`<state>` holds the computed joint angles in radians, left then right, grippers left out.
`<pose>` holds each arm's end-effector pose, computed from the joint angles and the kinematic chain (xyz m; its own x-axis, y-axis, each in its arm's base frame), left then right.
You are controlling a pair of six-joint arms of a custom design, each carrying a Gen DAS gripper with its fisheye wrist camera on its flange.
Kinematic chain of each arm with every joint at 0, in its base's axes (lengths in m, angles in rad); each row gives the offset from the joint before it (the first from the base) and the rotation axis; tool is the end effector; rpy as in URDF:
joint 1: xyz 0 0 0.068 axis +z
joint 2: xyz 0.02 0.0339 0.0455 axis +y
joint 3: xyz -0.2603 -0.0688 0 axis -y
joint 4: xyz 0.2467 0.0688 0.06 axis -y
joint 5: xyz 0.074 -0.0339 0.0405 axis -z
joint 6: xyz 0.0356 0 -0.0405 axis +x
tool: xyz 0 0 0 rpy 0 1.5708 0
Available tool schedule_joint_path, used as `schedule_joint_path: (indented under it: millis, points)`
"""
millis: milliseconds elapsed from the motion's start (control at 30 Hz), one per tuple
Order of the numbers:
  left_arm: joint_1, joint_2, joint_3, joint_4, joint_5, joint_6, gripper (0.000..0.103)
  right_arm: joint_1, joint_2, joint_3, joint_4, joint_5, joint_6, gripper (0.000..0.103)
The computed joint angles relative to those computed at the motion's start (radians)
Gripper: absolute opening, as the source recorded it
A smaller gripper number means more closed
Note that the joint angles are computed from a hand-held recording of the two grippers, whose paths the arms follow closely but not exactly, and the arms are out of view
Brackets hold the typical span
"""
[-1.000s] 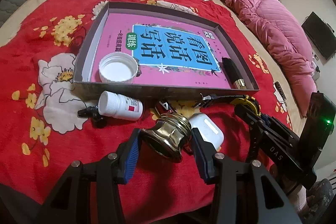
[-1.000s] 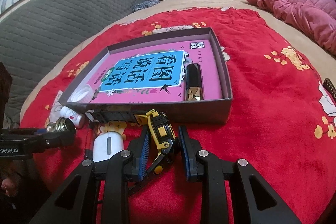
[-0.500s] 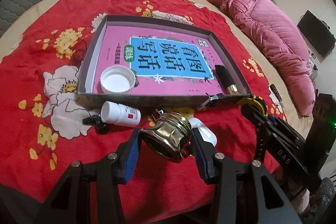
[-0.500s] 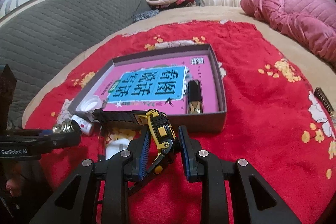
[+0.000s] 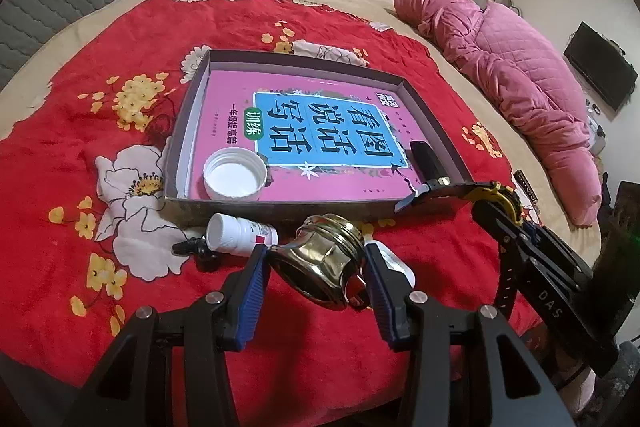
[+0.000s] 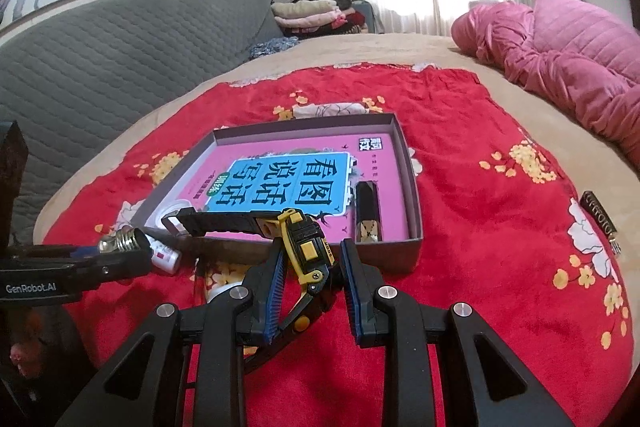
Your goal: Organize rigid objects
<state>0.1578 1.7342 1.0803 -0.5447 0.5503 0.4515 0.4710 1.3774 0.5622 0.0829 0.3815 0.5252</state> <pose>0.3314 0.0339 0.1707 -0.8043 0.2486 -0.5398 0.4499 0.8482 -0.2797 0.2399 0.1073 0.1590 -0.6029 0.2152 -0.7682 0.1478 0.9764 0.1575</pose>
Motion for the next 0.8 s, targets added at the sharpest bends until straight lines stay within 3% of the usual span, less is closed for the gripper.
schedule_joint_path:
  millis: [800]
  points:
    - [-0.062,0.04,0.025,0.1,-0.064,-0.084,0.047,-0.079,0.108,0.058,0.095,-0.014,-0.028,0.027]
